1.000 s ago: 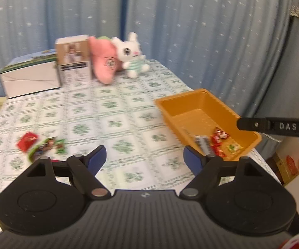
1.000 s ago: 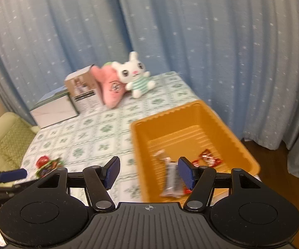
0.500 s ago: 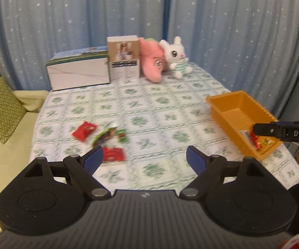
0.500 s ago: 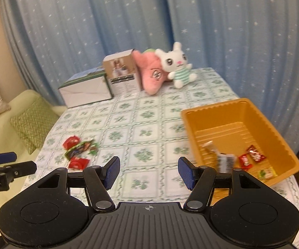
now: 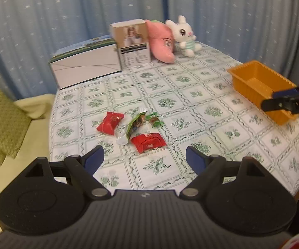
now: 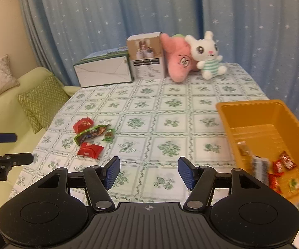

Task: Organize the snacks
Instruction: 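Move both tools back toward the remaining snacks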

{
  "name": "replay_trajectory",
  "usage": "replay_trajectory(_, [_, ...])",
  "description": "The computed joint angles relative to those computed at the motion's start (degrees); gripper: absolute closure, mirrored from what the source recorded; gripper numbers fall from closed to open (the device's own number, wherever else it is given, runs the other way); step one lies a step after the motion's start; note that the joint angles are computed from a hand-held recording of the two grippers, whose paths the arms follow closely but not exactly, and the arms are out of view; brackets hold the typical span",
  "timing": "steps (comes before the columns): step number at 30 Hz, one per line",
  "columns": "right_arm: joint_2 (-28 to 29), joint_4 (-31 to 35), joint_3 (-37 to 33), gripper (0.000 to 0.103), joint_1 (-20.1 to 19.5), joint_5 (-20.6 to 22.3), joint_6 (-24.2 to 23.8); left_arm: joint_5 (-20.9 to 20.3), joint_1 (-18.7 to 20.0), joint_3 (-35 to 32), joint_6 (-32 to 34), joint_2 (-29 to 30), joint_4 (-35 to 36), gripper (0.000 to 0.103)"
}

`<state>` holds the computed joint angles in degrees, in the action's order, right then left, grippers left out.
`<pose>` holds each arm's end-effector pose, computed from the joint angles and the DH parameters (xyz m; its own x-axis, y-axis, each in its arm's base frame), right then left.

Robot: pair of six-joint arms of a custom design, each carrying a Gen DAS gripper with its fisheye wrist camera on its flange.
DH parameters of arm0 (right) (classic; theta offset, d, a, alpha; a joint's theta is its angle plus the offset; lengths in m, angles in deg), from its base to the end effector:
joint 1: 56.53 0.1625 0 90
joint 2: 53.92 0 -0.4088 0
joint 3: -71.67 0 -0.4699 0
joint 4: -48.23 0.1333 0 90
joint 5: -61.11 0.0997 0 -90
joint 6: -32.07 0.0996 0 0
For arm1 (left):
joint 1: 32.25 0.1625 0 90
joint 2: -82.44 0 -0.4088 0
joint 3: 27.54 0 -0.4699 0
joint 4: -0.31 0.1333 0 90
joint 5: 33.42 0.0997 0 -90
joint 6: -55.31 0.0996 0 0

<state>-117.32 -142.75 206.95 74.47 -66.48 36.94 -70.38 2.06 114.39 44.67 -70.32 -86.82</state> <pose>0.3530 -0.2956 0.0610 -0.8385 -0.2389 0.4898 -0.5039 0.6822 -0.5298 -0.0494 -0.2915 0.3924 -0.5740 0.3237 -0.7522 0.7245 0.6288 -0.2822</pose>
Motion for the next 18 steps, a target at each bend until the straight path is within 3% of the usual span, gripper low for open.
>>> replay_trajectory(7, [7.34, -5.99, -3.6, 0.041, -2.97, 3.17, -5.21, -7.29, 11.67, 2.33, 27.9, 8.24, -24.36, 0.02])
replay_trajectory(12, [11.88, -10.01, -6.26, 0.041, -5.7, 5.6, -8.39, -13.24, 19.53, 0.97, 38.6, 17.77, -35.07, 0.027])
replay_trajectory(18, [15.59, -10.61, -9.14, 0.041, -8.32, 7.49, -10.93, -17.13, 26.21, -2.03, 49.82, 29.03, -43.67, 0.033])
